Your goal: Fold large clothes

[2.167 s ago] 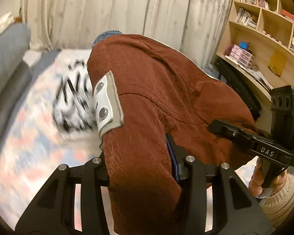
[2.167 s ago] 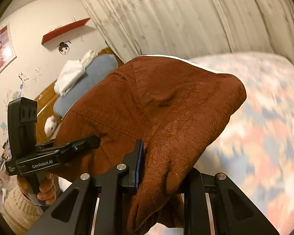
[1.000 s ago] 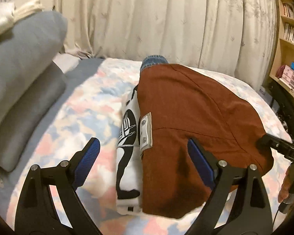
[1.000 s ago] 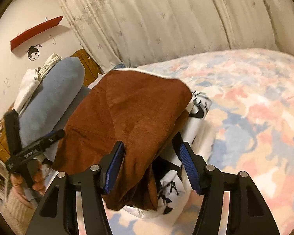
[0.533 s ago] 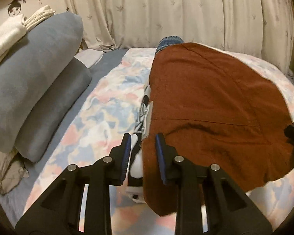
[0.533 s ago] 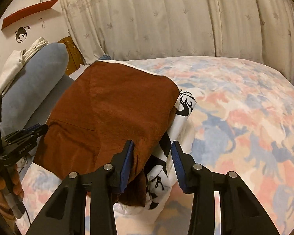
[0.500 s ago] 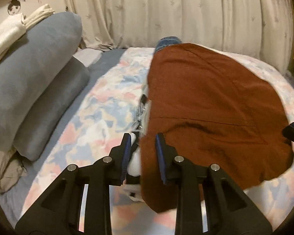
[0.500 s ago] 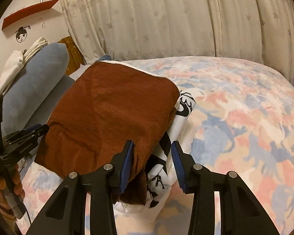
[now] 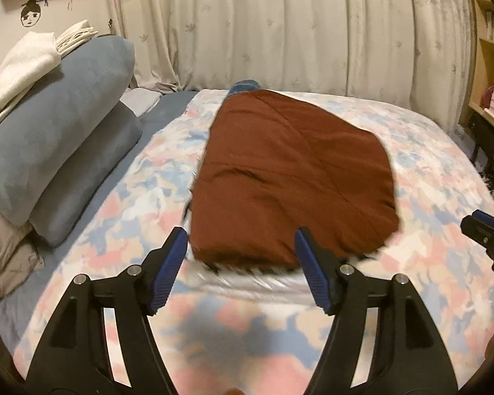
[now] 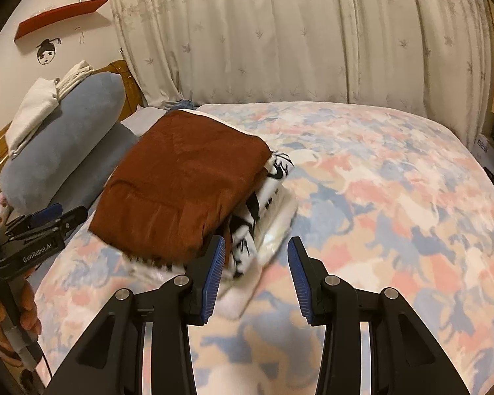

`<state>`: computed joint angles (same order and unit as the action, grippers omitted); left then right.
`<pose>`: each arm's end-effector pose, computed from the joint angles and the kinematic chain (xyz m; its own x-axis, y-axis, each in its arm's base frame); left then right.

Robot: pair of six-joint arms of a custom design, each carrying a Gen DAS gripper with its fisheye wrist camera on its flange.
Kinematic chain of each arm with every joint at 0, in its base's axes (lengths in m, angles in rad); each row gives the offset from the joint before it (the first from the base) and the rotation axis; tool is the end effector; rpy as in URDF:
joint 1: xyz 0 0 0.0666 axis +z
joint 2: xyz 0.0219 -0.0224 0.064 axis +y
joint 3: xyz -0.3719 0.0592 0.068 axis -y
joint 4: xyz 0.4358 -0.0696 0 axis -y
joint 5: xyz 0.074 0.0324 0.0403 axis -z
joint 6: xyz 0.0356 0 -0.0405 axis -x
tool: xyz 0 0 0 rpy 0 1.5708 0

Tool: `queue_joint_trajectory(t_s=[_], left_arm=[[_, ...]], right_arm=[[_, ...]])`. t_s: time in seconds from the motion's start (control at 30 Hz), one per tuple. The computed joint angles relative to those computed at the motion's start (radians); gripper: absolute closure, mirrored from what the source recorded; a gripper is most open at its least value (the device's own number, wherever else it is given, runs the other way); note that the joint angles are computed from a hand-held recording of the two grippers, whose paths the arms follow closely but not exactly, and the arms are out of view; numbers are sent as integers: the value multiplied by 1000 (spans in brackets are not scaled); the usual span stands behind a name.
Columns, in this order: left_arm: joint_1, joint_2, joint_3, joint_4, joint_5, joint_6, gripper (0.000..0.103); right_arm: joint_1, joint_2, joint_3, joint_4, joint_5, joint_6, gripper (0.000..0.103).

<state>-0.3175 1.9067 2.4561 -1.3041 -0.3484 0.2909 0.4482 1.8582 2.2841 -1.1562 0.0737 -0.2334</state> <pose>0.6293 -0.1944 0.6131 -0.6399 -0.0735 -0.7649 -0.1319 0.9911 0.0151 0.6059 0.2880 0.5748 -0.6734 -0.0679 -0.7361 -0.2333 0.9644 0.1245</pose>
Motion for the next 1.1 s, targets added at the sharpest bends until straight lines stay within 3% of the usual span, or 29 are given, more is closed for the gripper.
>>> queue_joint_trajectory(t_s=[0.1, 0.2, 0.23, 0.5, 0.6, 0.9, 1.1], left_arm=[[-48, -92, -126, 33, -14, 52, 31], [-110, -181, -245, 73, -55, 97, 22], [-129, -201, -268, 74, -66, 113, 22], [-327, -372, -491, 93, -138, 229, 20], [-417, -444, -600, 109, -187, 277, 20], [-646, -537, -784, 8, -255, 514, 20], [-731, -540, -780, -82, -269, 629, 20]], right_arm=[[0, -112, -126, 14, 3, -8, 63], [-5, -247, -274, 36, 8, -17, 53], [-3, -285, -310, 39, 14, -22, 47], [4, -645, -665, 28, 74, -43, 25], [15, -799, -818, 7, 84, -66, 22], [107, -1164, -1143, -101, 139, -199, 22], [332, -1339, -1220, -263, 313, -400, 22]])
